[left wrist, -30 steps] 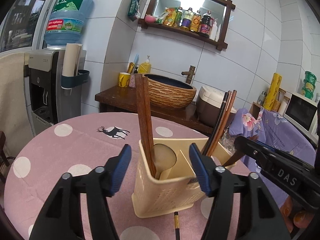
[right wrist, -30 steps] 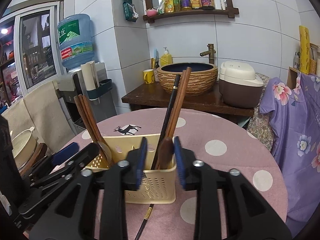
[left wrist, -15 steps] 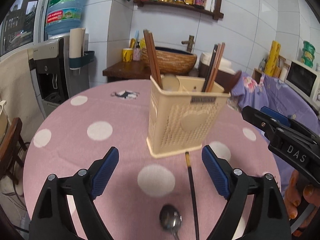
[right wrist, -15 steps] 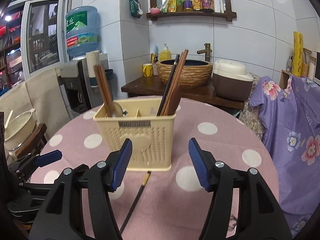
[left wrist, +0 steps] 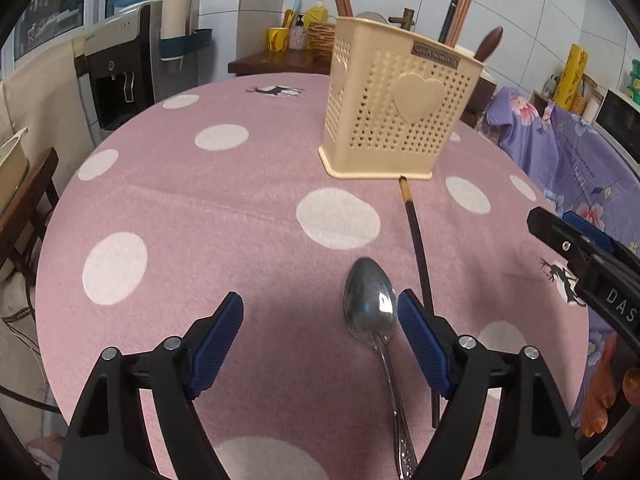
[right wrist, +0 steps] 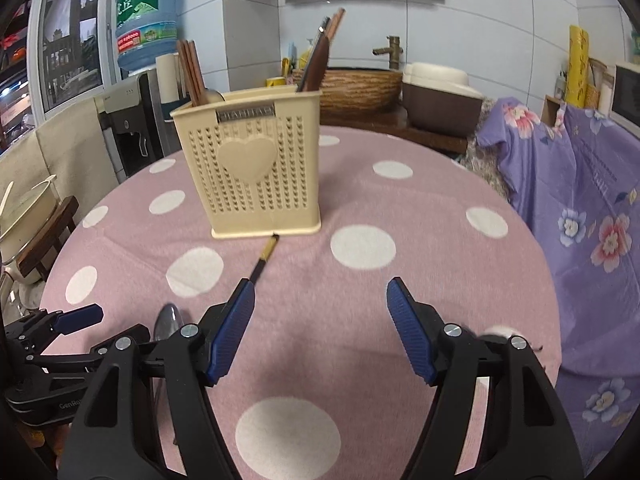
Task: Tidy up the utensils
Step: 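Grasp the metal spoon with the left gripper while the right moves toward the black chopstick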
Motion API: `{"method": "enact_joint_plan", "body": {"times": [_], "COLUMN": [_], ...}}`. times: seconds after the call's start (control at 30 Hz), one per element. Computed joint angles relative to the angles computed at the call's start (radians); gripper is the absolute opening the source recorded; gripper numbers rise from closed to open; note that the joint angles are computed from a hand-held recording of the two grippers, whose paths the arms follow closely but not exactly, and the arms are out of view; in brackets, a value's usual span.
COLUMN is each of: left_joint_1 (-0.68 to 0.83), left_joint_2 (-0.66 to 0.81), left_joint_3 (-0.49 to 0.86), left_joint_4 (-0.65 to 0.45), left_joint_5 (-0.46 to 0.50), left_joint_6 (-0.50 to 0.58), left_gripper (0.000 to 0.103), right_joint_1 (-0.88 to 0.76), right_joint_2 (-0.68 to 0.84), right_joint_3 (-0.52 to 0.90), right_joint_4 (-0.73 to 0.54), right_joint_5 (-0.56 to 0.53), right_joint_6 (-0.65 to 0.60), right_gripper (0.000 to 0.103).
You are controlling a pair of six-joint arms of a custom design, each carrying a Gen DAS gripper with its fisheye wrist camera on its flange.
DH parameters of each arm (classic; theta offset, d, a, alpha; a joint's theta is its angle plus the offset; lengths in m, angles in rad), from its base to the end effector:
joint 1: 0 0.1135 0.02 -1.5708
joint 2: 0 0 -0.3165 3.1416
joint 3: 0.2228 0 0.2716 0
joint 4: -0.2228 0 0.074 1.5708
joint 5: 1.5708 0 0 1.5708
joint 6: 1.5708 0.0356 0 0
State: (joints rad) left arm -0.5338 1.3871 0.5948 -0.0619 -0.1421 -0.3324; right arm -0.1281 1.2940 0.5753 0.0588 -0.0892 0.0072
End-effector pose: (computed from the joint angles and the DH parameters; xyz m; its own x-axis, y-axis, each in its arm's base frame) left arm 0.2287 -0.1293 0.1959 -0.7518 0.0691 -0.6557 0.1886 0.9755 -0.1134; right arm 0.2572 -0.0299 0.2216 -0.6076 0.0855 -0.7896 0.0618 0.9963 0.0603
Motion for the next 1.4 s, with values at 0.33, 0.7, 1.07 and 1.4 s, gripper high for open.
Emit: {"method": "enact_joint_plan", "body": {"times": [0.33,0.7,1.07,1.4], "left_joint_1": [-0.079,-0.105,-0.122,-0.095], "left_joint_2": [0.092,0.174,0.187,0.153], "left_joint_3": [0.045,0.131,0.142,0.109], "left_joint_4": [-0.020,-0.075,-0.089,-0.067], "left_joint_5": [-0.068,-0.114,-0.157,-0.111], "left_joint_6": [-0.021,-0.065,-0.108,-0.069], "left_gripper": [0.066,0.061,0.038,0.037], "right_joint_1": [-0.052,-0.064,-0.067,-0.041], "right_joint_2": [-0.013,0.002,0.010,0.138], "right_joint_3": [-0.063,-0.069,-0.064,0.070], "right_joint_4": [0.001,-0.010,-0.021,-0.125], "right_joint_5": [-0.036,-0.055,-0.063,-0.148], "right_joint_6": [0.012,0.013,0.012,0.022], "right_gripper": [0.069,0.069,0.069,0.068]}}
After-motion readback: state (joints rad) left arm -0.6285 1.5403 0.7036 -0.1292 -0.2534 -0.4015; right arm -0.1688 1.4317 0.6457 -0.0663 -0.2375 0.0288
